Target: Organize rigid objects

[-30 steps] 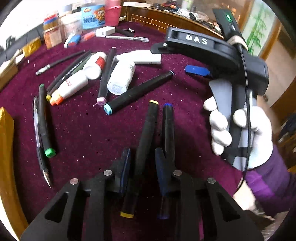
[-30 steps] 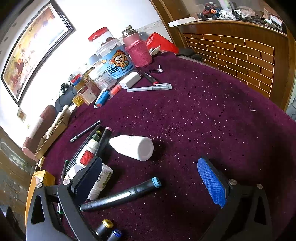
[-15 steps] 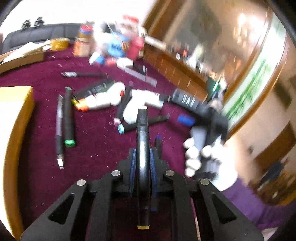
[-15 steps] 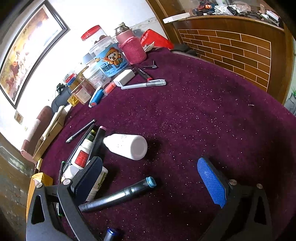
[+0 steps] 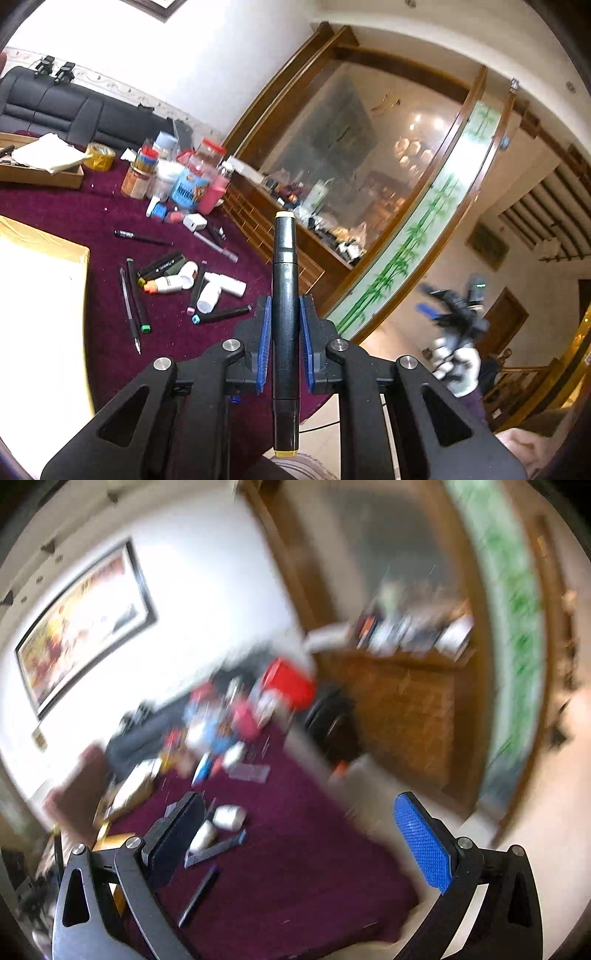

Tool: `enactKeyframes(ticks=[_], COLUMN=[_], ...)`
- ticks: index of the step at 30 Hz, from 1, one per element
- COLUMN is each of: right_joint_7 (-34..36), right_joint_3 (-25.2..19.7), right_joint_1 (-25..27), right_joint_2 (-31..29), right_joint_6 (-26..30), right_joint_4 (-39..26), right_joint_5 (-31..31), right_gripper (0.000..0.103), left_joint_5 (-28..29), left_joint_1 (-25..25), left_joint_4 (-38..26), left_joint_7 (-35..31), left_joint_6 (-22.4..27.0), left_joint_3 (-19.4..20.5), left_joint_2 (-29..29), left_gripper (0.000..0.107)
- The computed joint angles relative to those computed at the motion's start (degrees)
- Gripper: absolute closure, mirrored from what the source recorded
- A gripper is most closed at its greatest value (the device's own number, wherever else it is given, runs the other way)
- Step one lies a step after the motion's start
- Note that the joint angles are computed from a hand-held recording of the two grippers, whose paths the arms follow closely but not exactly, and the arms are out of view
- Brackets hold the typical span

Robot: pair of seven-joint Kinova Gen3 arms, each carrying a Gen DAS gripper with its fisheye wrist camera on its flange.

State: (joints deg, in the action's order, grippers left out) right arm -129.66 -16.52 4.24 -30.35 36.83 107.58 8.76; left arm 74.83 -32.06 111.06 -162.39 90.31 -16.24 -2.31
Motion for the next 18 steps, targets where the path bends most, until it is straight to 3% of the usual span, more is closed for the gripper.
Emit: enactKeyframes(ticks=[4,10,12,16,18], right_joint_7=[1.4,4.3,3.1,0.5,0.1], right_joint_3=[2.0,-3.3,-6.1,-10.7,-13.0], right_joint_1=[5.4,19.9,21.1,18.2,16.2], right_joint_2=[-5.2,-3.6,-0.5,5.9,9.2], right_joint_6=[6.8,12.7,14.5,19.1,21.7], right_joint_4=[-10.1,-24.9,-30.2,-40.8,-46.1], right_joint_5=[1.0,0.0,3.0,10.4,13.6], right_gripper=[0.001,0.001,0.001,0.001,0.001], left_joint_5=[2.2,6.4,7.7,7.0,4.9], left_joint_1=[-3.0,-8.5,-10.2,-12.8,-17.0], left_joint_4=[-0.1,-2.4,-5.4,-13.6,-18.3], left_joint_7=[-0.4,0.1,1.4,5.3,6.5], left_joint_6=[5.8,13.1,14.1,11.6,7.5], left_joint_3=[-2.4,-5.5,-6.8,-9.6,-7.5], left_joint_2=[0.8,0.1,-0.5,-3.0,-5.0], left_gripper=[0.095,0.095,0.095,0.095,0.095])
